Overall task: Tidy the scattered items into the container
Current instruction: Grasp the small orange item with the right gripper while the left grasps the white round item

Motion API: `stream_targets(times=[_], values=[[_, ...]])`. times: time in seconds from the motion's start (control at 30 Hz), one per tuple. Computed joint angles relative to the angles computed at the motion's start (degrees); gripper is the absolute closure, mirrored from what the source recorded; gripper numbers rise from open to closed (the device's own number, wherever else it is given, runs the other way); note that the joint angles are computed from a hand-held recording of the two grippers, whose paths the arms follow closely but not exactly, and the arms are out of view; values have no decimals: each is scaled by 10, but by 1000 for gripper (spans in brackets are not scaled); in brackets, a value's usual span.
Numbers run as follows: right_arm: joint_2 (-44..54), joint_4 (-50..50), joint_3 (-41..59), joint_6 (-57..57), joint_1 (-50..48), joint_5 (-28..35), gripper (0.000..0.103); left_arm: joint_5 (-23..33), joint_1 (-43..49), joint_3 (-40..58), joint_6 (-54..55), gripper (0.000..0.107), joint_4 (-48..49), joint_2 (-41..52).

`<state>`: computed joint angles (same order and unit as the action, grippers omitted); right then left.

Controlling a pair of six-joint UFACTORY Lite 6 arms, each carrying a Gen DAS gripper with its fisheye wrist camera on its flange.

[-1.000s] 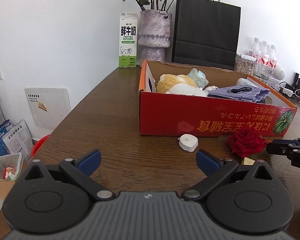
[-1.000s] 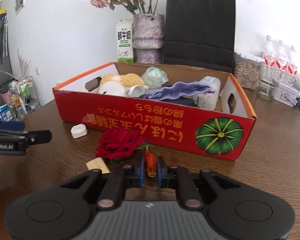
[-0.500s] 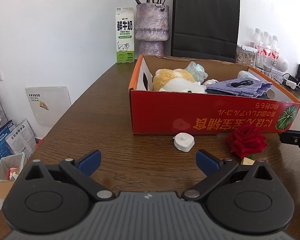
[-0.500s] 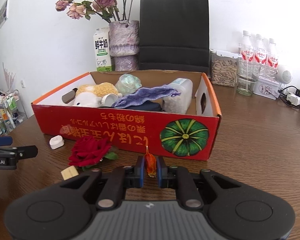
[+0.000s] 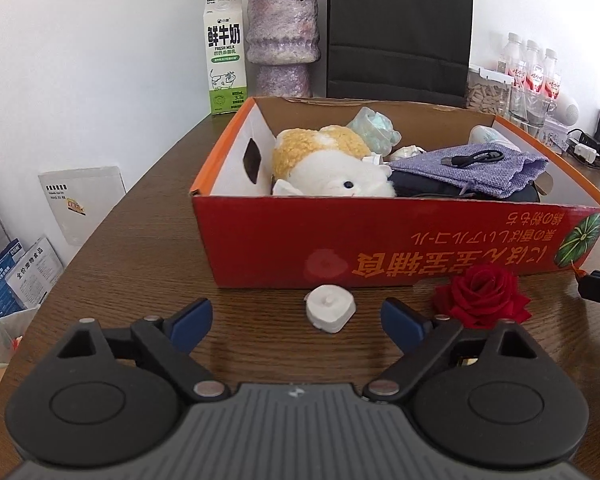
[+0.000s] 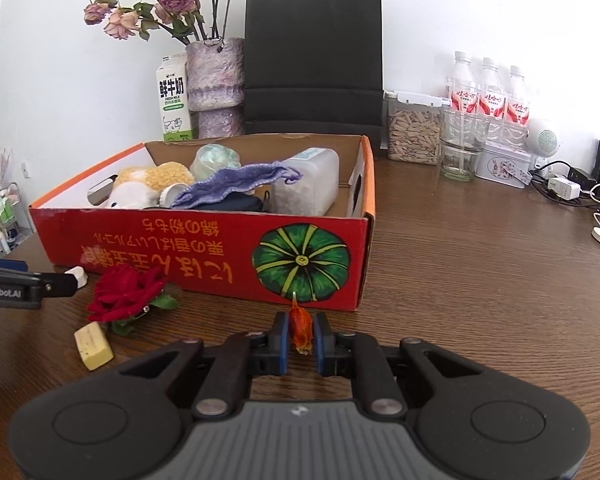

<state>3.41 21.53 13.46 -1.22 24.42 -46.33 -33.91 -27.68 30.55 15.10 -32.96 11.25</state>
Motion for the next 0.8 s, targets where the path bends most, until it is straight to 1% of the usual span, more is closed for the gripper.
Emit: stream_targets(times=[0.1,0.13,0.2,0.27,0.33,0.4,0.43,0.47,0.5,0.7,0.8], values=[[0,5,-2,-2,5,-4,91,0,-6,16,4,14,-2,18],[-1,7,-3,-2,7,-7,91,0,-7,19,5,16,-3,22],[-2,8,-5,1,8,-8,91,1,-7,21,0,21,1,26],[-2,6,-4,1,8,-6,91,6,-3,28,-9,30,10,32],[-4,5,-4,1,9,-4,91,6,-1,30,-15,32,15,36],[-6,10,-5,-3,12,-5,91,6,-1,30,-20,39,21,35],[-5,13,-5,-4,15,-6,91,3,-1,26,-25,52,29,32],[-5,14,-5,-5,16,-7,91,0,-2,22,-28,69,35,28],[-4,15,-5,-6,17,-7,91,-2,-3,17,-34,78,43,23],[-7,30,-10,-16,28,-17,91,-21,2,-11,-68,78,80,8],[-10,41,-13,-24,37,-22,91,-30,0,-18,-67,78,74,7]])
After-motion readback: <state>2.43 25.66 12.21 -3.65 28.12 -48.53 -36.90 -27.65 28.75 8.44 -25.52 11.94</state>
